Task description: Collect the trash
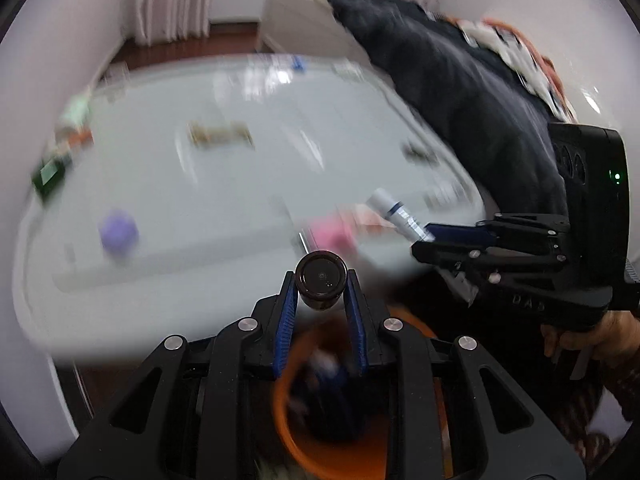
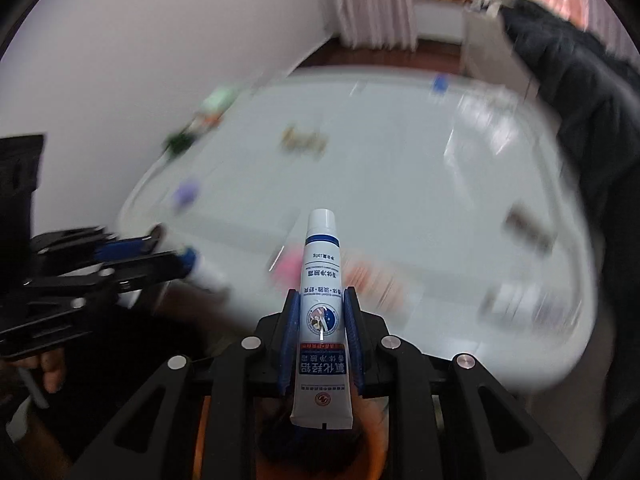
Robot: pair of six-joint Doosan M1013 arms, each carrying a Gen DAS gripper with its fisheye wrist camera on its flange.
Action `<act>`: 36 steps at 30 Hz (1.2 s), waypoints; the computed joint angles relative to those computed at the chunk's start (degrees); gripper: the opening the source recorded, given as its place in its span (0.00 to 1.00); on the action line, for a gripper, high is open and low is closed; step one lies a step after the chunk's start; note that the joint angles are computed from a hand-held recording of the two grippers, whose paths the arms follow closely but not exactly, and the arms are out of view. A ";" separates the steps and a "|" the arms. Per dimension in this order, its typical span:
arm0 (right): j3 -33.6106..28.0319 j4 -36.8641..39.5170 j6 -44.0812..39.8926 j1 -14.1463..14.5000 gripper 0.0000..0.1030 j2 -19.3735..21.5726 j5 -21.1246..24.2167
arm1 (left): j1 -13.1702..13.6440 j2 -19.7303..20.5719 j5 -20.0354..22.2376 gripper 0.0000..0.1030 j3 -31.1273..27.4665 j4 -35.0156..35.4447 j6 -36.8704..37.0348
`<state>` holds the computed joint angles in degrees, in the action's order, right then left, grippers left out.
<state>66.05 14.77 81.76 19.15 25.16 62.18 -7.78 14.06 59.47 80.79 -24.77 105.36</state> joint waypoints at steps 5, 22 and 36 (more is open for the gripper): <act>8.80 1.33 2.08 1.25 0.22 -3.90 5.92 | -1.99 -2.56 7.19 0.23 5.30 1.44 1.38; 8.91 -0.36 6.23 -0.04 0.83 -6.00 -1.22 | -2.93 -2.72 0.39 0.60 3.47 12.28 -10.45; -4.09 3.54 0.60 -0.43 0.95 1.46 -3.67 | -1.88 2.05 -5.72 0.68 -5.08 31.85 -26.12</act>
<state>61.97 18.30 82.36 18.72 26.62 58.51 -9.66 16.11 53.75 75.71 7.08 79.24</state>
